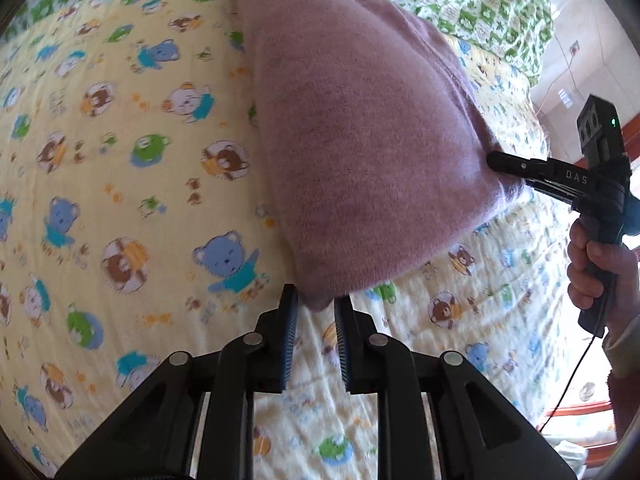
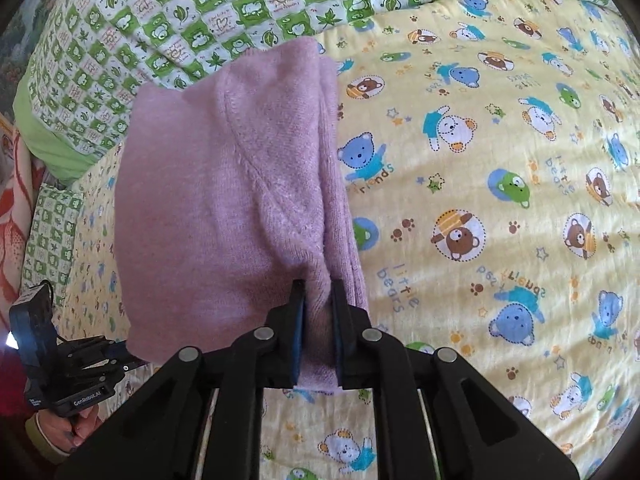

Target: Fold small clothes

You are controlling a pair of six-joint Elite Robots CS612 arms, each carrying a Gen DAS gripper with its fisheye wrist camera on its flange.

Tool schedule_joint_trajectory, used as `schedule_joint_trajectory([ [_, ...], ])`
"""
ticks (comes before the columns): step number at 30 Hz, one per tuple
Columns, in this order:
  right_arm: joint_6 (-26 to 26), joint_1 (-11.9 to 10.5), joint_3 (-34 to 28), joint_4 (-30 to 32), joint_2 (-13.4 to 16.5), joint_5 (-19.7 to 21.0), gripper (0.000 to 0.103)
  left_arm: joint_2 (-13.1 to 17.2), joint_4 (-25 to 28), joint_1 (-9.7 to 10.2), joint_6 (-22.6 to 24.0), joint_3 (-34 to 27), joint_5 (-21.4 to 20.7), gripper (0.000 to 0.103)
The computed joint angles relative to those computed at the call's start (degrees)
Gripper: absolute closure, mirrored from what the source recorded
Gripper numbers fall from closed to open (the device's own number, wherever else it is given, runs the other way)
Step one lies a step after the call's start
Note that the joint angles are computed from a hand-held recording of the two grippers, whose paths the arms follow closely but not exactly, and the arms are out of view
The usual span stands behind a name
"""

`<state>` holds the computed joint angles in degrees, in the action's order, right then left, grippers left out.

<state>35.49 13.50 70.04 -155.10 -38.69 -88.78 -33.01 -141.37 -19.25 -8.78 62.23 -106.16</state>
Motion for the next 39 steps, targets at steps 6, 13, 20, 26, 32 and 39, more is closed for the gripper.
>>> schedule_joint_trajectory([
  [6, 1.4, 0.1, 0.5, -2.4, -0.9, -2.4, 0.058, -0.6, -2.3, 1.14, -2.9, -0.4, -1.2, 0.061],
  [13, 1.3, -0.4, -4.9, -1.3, 1.9, -1.8, 0.049, 2.7, 0.1, 2.19, -7.3, -8.2, -3.7, 0.045],
  [20, 1.5, -1.6, -10.2, -0.4, 5.1, 0.1, 0.044, 7.4, 4.8, 2.51, -8.3, -18.2, -5.4, 0.032],
  [26, 0.7, -2.7, -13.4, 2.7, 7.4, 0.5, 0.042, 12.1, 9.8, 2.54, -10.1, -26.6, -6.4, 0.03],
  [32, 4.3, -3.6, -10.7, -2.7, 7.0, 3.5, 0.042, 16.0, 12.6, 2.68, -11.7, -33.1, -6.8, 0.026],
  [39, 5.6, -4.4, -8.6, -5.4, 6.4, 11.2, 0.04, 19.7, 13.8, 3.37, -15.4, -38.1, -11.3, 0.025],
])
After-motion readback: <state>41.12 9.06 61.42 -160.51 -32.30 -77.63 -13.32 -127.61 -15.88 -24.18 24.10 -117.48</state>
